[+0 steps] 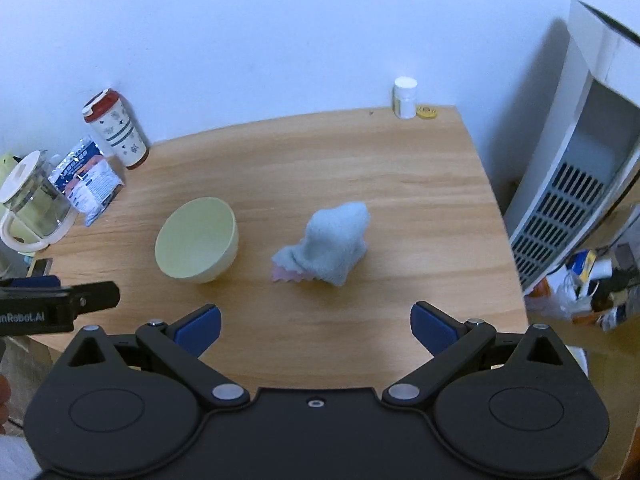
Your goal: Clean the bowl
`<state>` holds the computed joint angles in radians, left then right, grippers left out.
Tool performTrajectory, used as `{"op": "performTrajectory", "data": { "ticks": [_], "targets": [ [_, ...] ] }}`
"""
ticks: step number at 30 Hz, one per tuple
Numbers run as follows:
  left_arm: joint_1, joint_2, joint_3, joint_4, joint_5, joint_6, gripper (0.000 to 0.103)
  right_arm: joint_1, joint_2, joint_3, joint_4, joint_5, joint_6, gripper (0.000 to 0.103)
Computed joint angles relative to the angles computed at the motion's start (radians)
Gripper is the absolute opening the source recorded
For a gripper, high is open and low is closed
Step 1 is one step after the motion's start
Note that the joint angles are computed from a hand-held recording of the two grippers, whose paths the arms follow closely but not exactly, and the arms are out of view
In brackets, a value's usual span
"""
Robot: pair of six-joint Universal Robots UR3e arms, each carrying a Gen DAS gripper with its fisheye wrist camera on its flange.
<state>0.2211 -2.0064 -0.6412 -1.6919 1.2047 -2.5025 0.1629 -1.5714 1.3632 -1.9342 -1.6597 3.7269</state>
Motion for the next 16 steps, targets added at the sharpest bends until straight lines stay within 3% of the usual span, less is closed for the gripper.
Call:
{"op": "performTrajectory", "data": {
  "ticks": [16],
  "targets": [
    [0.003,-0.063,0.115,-0.076,-0.006,0.018,0.103,0.015,0.054,-0.05,-0.004,0.014,0.008,0.103]
  ]
}}
